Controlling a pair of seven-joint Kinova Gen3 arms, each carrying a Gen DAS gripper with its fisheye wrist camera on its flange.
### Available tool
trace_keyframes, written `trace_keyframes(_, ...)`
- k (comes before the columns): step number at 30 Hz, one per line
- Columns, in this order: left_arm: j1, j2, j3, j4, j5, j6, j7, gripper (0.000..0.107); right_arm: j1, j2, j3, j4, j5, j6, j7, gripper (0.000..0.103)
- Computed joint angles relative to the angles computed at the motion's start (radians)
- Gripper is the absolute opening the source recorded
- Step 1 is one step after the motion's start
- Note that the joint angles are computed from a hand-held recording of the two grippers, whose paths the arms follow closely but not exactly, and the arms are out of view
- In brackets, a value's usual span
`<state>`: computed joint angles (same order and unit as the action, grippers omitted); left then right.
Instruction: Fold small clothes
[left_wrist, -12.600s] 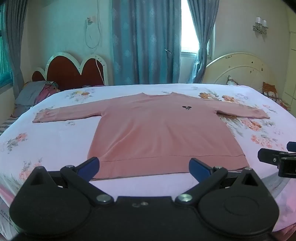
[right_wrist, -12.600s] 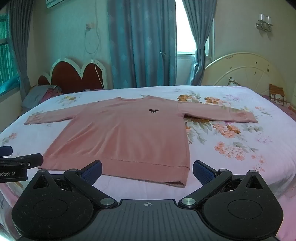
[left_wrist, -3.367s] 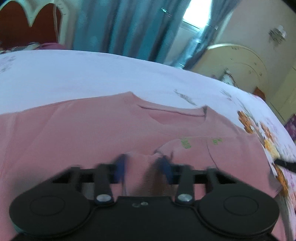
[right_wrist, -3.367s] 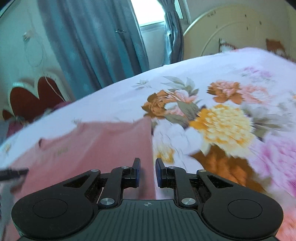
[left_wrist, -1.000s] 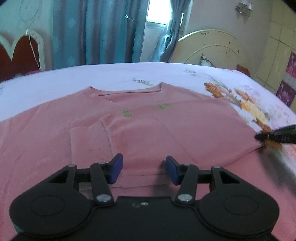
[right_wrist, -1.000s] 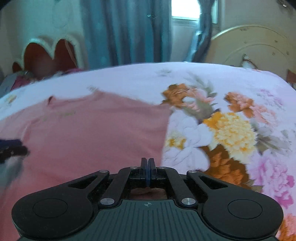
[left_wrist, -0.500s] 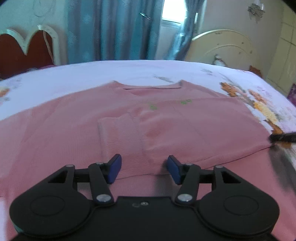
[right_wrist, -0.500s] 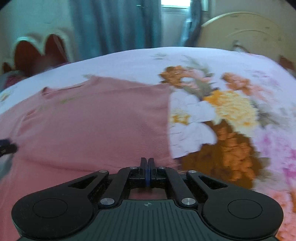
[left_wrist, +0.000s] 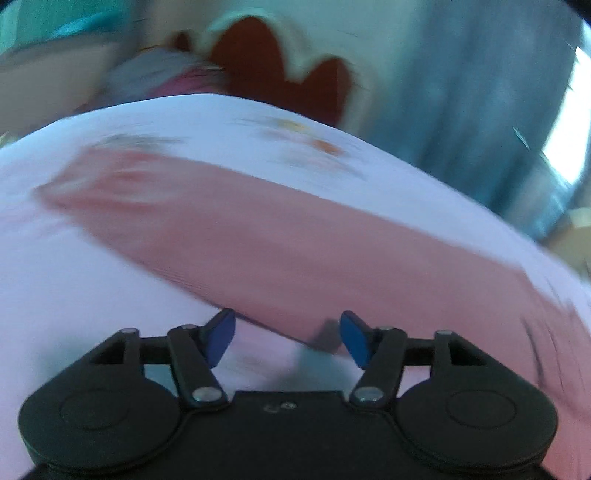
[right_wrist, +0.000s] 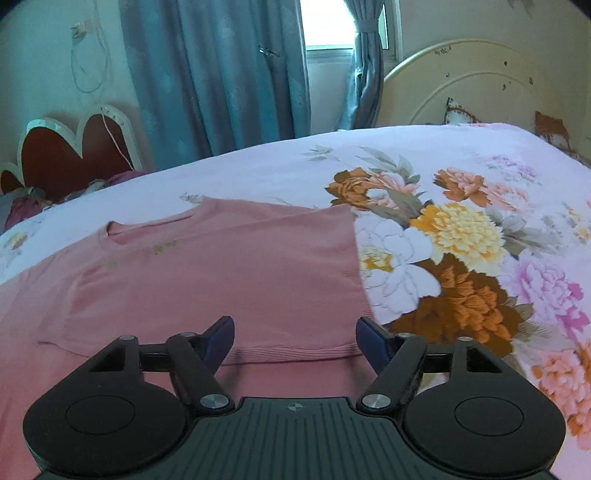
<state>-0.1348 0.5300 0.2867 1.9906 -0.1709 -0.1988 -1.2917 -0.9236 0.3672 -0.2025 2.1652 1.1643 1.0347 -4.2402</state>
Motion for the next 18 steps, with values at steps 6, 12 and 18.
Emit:
trace_keyframes(6, -0.278, 0.101, 0.149, -0.096, -0.113, -0.016, 0.226, 0.045, 0.017, 0.035, 0.022, -0.100, -0.020, 0.006, 0.113, 0.070)
trace_keyframes(12, -0.404, 0.193, 0.265, -0.181, -0.093, 0.001, 0.254, 0.030, 0.026, 0.036, 0.050, -0.122, -0.043, -0.018, 0.128, 0.070)
trace_keyframes(18, -0.371, 0.161, 0.270, -0.161, -0.167, -0.061, 0.221, 0.004, 0.026, 0.026, 0.056, -0.109, -0.039, -0.029, 0.106, 0.070)
